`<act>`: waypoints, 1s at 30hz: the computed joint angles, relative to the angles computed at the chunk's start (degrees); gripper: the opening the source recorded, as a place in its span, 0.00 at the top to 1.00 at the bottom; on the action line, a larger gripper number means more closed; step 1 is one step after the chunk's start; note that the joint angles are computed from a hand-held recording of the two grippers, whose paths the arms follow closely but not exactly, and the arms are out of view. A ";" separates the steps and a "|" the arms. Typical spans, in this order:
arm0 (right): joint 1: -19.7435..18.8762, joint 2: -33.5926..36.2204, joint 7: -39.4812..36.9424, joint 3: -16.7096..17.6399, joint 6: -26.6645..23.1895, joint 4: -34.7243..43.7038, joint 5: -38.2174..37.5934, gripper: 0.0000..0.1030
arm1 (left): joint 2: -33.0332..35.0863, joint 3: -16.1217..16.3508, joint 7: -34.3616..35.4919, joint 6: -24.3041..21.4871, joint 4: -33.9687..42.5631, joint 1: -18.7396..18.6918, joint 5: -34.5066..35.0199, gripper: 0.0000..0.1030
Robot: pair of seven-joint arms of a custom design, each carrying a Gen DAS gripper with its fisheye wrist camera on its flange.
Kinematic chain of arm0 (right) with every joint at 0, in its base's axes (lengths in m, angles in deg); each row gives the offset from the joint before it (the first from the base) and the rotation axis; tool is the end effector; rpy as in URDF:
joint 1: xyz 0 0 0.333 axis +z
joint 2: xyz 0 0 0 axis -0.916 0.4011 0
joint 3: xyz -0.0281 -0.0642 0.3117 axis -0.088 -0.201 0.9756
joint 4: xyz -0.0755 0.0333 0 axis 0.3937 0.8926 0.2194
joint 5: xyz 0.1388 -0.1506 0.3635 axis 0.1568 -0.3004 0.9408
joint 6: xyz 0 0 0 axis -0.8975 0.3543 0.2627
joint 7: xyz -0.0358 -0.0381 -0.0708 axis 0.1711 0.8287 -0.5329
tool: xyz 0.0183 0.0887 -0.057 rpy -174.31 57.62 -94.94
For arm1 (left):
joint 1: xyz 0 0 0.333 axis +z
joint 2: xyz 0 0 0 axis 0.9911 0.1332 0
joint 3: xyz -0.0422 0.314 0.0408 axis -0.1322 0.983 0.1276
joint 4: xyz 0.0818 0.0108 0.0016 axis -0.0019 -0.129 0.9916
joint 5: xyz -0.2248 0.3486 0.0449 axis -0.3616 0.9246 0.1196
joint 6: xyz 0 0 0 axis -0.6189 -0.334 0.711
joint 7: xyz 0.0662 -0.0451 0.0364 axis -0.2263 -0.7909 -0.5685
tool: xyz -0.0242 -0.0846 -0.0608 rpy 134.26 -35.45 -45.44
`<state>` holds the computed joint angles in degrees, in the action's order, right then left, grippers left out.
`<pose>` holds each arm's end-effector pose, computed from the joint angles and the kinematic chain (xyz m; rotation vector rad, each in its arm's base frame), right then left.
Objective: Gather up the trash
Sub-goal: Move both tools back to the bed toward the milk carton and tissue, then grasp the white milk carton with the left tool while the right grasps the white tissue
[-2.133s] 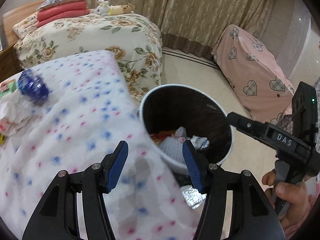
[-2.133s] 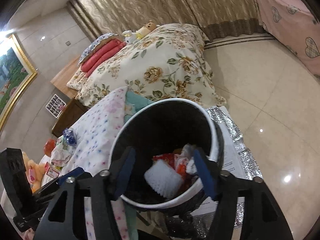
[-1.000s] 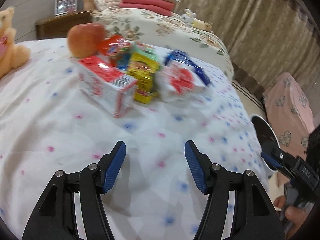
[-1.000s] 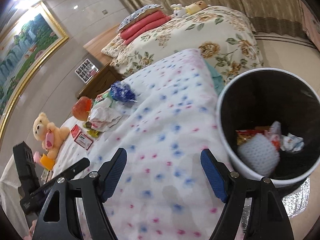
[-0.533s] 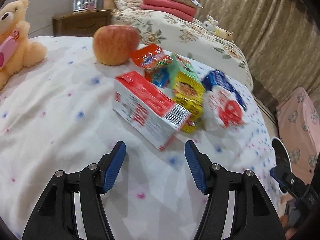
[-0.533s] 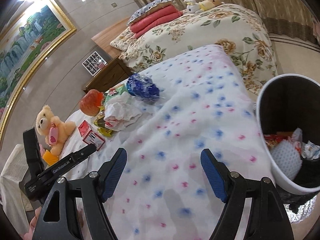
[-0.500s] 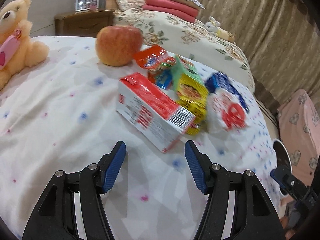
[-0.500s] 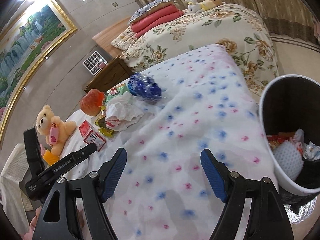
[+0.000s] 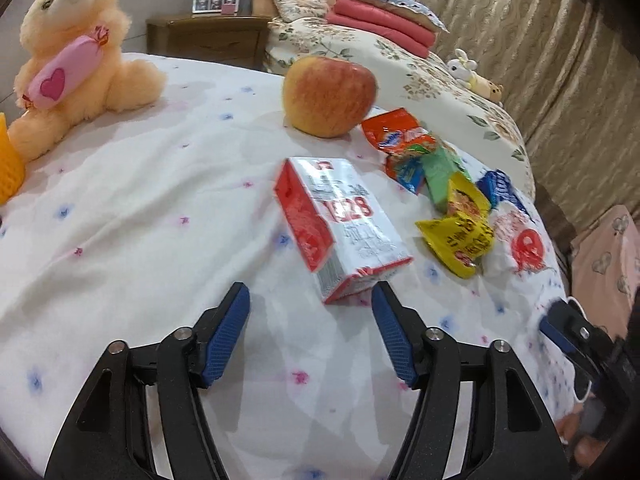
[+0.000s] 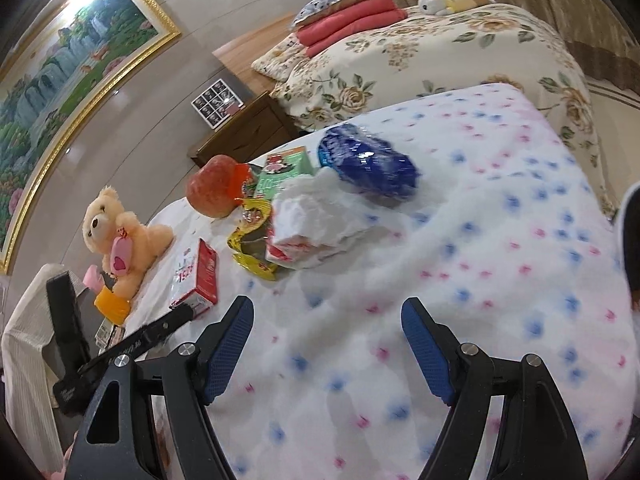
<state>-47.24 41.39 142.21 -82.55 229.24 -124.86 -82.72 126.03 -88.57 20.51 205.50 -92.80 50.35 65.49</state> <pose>0.6337 0.2921 0.3168 -1.4457 1.8136 -0.1886 0.6712 -0.4389 0.3261 -1.9620 1.8656 -0.9262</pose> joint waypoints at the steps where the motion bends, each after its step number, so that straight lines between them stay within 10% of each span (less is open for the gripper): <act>1: -0.26 0.71 -0.16 0.30 -0.30 1.06 -0.09 0.24 | 0.09 -0.87 0.91 0.38 0.09 0.49 -0.38 0.32; 18: 2.84 8.63 0.35 -4.45 -7.21 14.04 -1.16 0.25 | 11.06 0.35 1.12 -11.54 19.78 -0.99 -0.11 0.23; 20: 2.91 8.85 0.48 -4.59 -7.16 14.28 -1.32 0.26 | 11.63 -0.49 2.66 -11.25 20.44 -0.34 -0.31 0.37; 26: 3.20 7.92 0.08 -4.63 -4.30 12.36 -1.95 0.67 | 9.34 -0.07 2.85 -6.76 15.96 -0.32 0.14 0.50; 30: 3.65 5.68 -0.23 -4.64 -2.20 8.91 -2.01 0.71 | 6.18 0.65 1.94 -2.98 10.47 -0.90 1.09 0.54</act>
